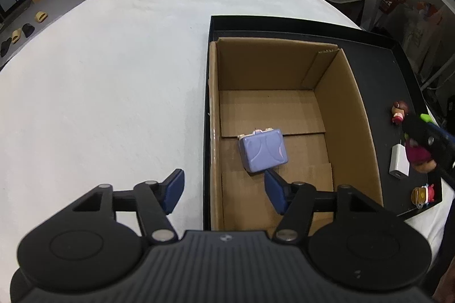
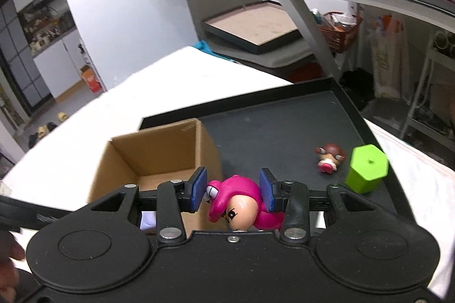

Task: Organize rigid objects
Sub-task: 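Carry the pink figurine with the right tool into the box and release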

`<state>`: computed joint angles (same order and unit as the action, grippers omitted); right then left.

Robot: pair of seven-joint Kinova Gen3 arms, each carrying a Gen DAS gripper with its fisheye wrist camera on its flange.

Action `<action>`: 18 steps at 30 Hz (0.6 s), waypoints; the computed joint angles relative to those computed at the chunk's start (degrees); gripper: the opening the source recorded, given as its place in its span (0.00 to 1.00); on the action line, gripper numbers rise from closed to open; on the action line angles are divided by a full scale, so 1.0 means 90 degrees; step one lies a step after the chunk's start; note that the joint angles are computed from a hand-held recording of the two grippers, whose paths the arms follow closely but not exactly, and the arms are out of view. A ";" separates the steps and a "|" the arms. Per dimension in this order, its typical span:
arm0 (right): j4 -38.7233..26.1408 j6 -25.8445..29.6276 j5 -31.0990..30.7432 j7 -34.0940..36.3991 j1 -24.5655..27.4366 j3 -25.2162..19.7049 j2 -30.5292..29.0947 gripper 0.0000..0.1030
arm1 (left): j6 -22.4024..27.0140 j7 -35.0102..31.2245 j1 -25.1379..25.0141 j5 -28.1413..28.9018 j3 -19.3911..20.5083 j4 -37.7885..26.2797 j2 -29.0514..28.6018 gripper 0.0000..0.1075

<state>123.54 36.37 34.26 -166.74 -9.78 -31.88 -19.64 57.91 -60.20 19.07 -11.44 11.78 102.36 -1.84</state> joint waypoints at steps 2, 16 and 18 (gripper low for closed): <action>-0.0017 -0.0094 0.0095 -0.0092 0.0038 -0.0081 -0.0001 0.39 | -0.0049 -0.0109 -0.0017 0.0086 -0.0026 0.0046 0.0006 0.48; -0.0222 -0.0462 0.0602 -0.0454 -0.0033 -0.0340 0.0438 0.39 | -0.0636 -0.0531 -0.0179 0.0201 -0.0102 0.0415 -0.0041 0.13; -0.0284 -0.0408 0.0722 -0.0518 -0.0184 -0.0311 0.0607 0.39 | -0.0668 -0.0601 -0.0198 0.0239 -0.0118 0.0432 -0.0042 0.12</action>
<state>120.99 32.69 40.76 -171.41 -11.44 -34.68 -14.17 51.90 -65.61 17.28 -9.29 10.72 106.25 -2.22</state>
